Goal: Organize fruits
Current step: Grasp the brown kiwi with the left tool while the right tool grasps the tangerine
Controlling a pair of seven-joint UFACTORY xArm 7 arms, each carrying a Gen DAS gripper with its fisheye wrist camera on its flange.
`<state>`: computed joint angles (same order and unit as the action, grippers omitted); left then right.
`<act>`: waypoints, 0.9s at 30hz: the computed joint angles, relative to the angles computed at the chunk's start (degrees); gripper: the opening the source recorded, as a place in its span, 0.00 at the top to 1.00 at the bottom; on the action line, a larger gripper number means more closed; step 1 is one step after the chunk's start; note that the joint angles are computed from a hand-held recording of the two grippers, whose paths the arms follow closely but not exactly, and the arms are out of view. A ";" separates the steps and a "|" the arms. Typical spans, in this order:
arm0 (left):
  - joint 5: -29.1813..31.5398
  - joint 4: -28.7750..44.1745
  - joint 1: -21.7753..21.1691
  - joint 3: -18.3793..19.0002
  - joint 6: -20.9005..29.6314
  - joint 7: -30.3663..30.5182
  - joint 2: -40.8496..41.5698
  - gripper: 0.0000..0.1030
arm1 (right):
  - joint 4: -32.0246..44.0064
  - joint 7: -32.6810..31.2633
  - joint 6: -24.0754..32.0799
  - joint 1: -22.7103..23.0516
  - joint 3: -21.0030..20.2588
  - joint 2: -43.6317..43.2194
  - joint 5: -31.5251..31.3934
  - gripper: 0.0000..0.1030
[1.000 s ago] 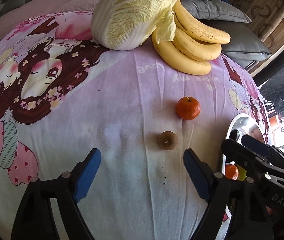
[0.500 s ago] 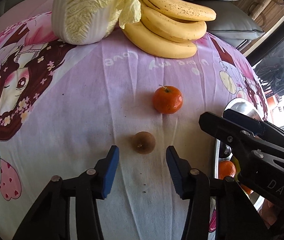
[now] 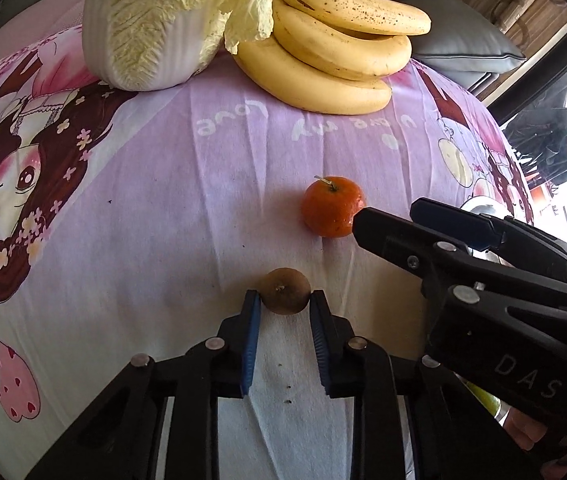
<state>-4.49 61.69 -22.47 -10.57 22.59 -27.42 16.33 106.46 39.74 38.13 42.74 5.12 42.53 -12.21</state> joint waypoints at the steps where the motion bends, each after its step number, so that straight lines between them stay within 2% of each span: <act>1: 0.02 -0.66 0.10 0.16 -0.07 -0.08 -0.68 0.75 | 0.88 -0.45 0.31 -0.13 0.21 0.63 0.17 0.49; 3: 0.69 -1.03 0.05 0.78 -0.12 -0.90 -1.08 0.75 | 2.98 -1.51 1.09 -0.25 0.52 2.07 0.59 0.53; 14: 1.93 -1.67 0.67 1.22 -0.72 -2.82 -1.35 0.75 | 12.71 -5.30 4.49 0.20 0.65 9.29 3.83 0.57; 16: 1.45 -1.69 1.02 0.96 -0.81 -2.31 -1.28 0.75 | 14.11 -5.41 4.86 0.49 0.29 10.27 4.01 0.61; 23: 1.92 -0.59 0.93 1.16 -1.04 -2.02 -0.15 0.74 | 15.21 -5.54 4.82 0.69 -0.05 11.10 4.74 0.62; 27: 2.02 -0.26 0.94 1.19 -1.16 -1.77 0.24 0.74 | 12.85 -4.79 3.66 0.64 -0.20 9.58 4.79 0.62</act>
<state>-2.46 61.43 -21.53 -9.38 21.44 -29.19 16.58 119.31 34.95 41.79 43.39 4.92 52.11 -7.42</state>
